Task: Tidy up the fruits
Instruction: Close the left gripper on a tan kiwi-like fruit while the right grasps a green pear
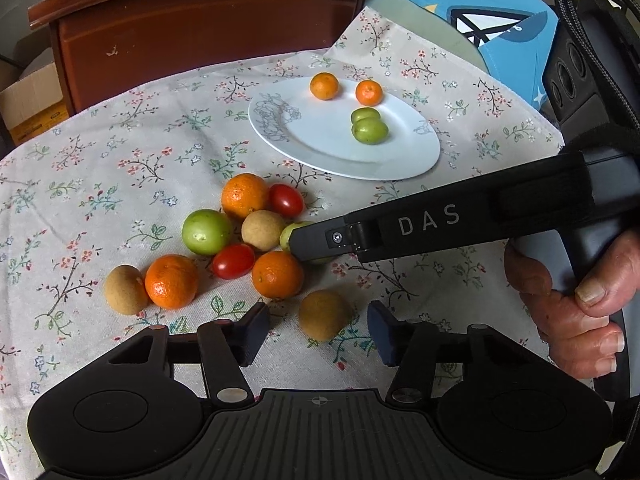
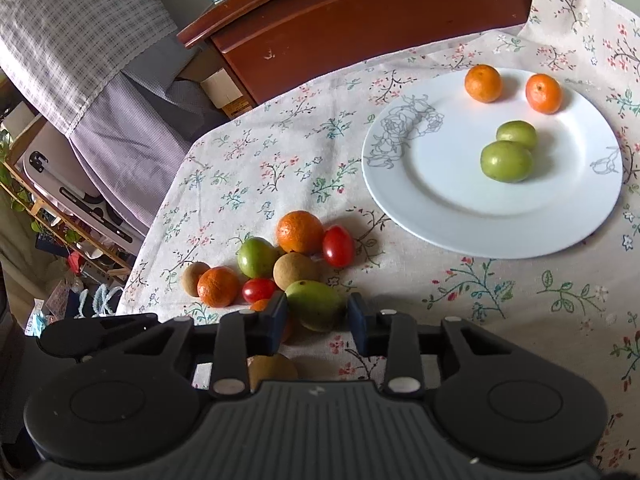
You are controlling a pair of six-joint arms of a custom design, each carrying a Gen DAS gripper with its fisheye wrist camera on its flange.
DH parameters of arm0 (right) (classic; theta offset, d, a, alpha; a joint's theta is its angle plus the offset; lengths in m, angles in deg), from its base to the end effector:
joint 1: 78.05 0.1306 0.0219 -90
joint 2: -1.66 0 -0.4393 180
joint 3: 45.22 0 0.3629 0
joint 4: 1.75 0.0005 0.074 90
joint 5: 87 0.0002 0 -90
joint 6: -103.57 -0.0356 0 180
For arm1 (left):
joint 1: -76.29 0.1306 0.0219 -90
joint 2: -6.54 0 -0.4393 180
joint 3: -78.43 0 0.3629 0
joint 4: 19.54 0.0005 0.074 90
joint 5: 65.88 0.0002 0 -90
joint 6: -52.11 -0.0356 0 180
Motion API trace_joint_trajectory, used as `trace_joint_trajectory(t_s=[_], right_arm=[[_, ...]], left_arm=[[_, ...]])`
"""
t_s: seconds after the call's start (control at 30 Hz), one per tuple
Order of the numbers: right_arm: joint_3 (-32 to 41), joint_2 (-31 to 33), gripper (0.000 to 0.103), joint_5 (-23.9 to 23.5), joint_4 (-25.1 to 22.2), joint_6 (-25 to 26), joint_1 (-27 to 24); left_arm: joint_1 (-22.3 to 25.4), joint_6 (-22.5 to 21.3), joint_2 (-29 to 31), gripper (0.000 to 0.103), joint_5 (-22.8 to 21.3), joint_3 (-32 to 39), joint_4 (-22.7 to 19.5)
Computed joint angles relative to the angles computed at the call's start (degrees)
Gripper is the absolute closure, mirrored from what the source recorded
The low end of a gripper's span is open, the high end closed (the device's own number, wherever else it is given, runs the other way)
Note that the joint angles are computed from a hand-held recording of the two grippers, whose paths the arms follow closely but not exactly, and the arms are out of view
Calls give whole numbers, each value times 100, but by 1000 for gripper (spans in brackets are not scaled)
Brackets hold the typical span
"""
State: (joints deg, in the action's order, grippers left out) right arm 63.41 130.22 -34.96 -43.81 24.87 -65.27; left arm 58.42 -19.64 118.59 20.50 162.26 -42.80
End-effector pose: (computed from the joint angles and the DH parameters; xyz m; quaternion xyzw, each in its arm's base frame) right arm 0.6630 0.1723 0.2602 -0.2684 0.8809 0.3185 0.2248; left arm 0.5475 -0.1747 0.2803 -0.0135 0.9435 -0.0739 0.3227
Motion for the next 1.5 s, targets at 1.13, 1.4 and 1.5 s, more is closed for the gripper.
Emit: trace_joint_trajectory(t_s=[1.13, 1.4, 1.5], right_arm=[[58, 1, 68, 297, -110, -157, -1], [-3, -58, 70, 358, 11, -119, -2], [-11, -93, 70, 302, 106, -245, -29]], left_arm=[[-21, -47, 57, 75, 18, 129, -253], [-5, -23, 8, 78, 47, 102, -184], [-10, -38, -46, 78, 38, 91, -93]])
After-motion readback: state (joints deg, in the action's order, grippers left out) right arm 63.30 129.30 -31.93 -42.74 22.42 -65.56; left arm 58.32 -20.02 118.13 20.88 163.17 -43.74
